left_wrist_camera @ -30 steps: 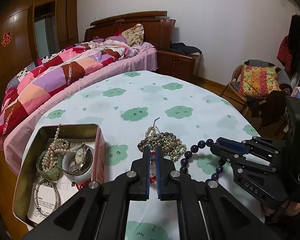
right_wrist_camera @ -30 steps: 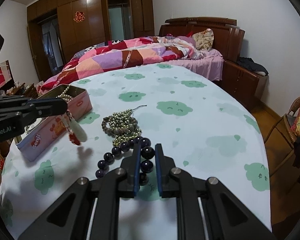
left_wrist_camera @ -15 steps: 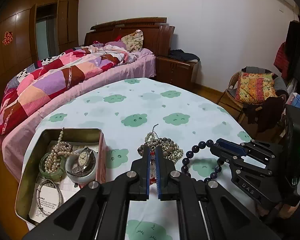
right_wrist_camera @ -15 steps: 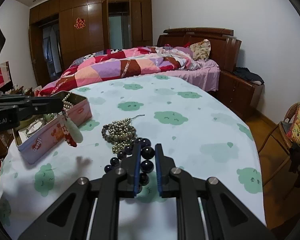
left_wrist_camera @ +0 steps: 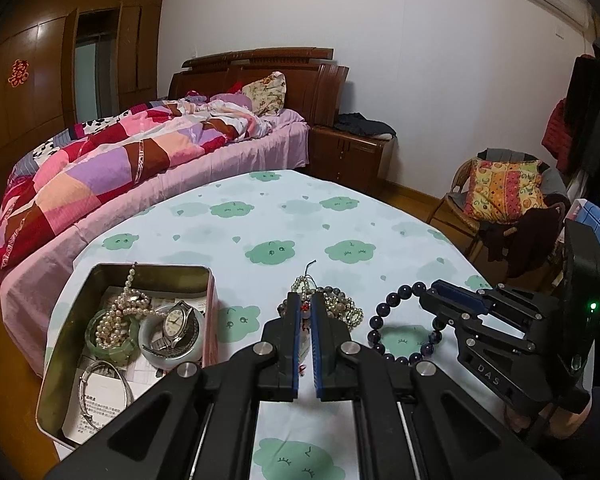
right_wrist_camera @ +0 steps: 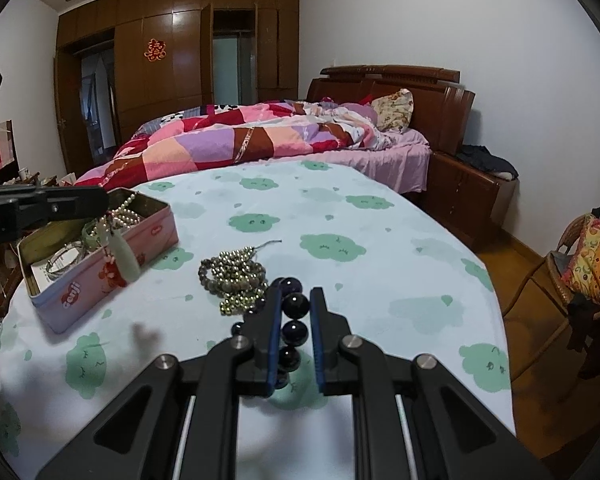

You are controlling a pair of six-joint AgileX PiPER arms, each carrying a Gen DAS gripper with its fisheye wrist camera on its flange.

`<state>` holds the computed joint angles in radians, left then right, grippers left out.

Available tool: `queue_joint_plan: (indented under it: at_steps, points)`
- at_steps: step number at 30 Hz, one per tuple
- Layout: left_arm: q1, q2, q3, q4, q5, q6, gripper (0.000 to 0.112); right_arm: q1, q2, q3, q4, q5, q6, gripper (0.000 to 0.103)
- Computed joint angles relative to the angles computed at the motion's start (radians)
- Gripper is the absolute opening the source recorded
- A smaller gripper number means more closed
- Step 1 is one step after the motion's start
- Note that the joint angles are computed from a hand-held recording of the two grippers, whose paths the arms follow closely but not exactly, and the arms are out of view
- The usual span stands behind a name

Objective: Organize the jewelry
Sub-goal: 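Drop jade pendant into tin with left tool while right tool lifts the bracelet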

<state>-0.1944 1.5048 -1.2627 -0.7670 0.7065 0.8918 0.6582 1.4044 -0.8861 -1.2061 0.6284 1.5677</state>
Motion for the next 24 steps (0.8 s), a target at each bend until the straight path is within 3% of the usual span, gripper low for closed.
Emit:
queue_joint_plan:
  at_steps: [24]
  points:
    - [0.221, -0.044, -0.073, -0.130, 0.114, 0.066, 0.003, 0.032, 0.068, -0.262, 0.185, -0.038, -0.301, 0.016]
